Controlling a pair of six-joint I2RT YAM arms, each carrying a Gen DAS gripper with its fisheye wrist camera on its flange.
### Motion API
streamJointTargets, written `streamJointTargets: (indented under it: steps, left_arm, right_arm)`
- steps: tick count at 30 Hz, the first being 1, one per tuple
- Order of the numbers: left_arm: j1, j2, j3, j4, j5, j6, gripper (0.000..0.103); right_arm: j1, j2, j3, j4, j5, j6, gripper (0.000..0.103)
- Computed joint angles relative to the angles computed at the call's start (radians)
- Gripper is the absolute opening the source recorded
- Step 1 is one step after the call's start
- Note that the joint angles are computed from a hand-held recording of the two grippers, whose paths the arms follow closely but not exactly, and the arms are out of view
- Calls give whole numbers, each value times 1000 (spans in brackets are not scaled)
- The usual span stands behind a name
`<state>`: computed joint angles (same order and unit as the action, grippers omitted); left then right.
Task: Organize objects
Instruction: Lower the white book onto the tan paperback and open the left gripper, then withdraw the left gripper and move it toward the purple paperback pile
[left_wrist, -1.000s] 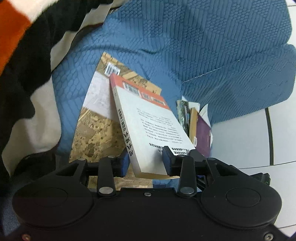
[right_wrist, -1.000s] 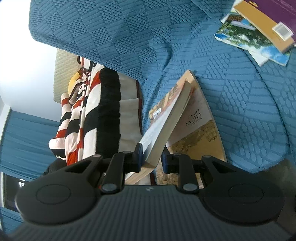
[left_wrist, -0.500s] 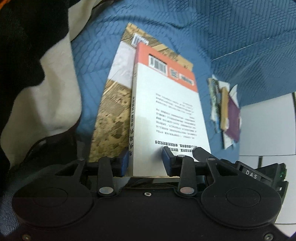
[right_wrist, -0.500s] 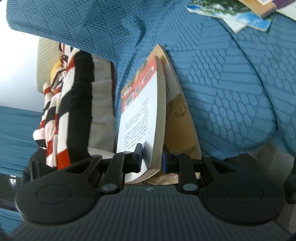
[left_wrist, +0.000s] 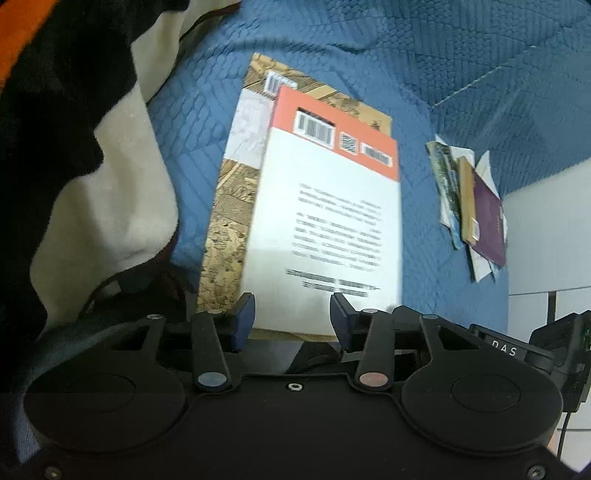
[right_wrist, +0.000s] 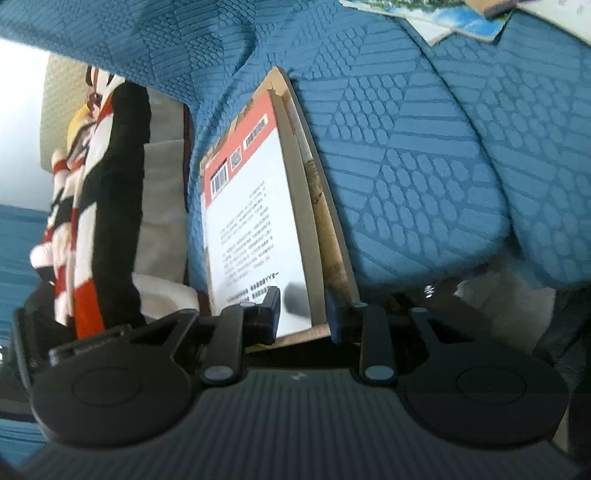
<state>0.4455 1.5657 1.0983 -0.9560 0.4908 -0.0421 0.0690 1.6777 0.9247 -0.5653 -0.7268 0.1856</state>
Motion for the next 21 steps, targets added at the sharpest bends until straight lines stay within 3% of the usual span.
streamJointTargets:
  steps: [13,21]
  left_arm:
    - [-136,-264,104,-121,-82,-37,51]
    - [-260,-377,236,-219,-146,-110,69]
  right_arm:
    - [-46,-282,87,-184,33,-168,30]
    - [-109,-449,170,-309,21,-276,30]
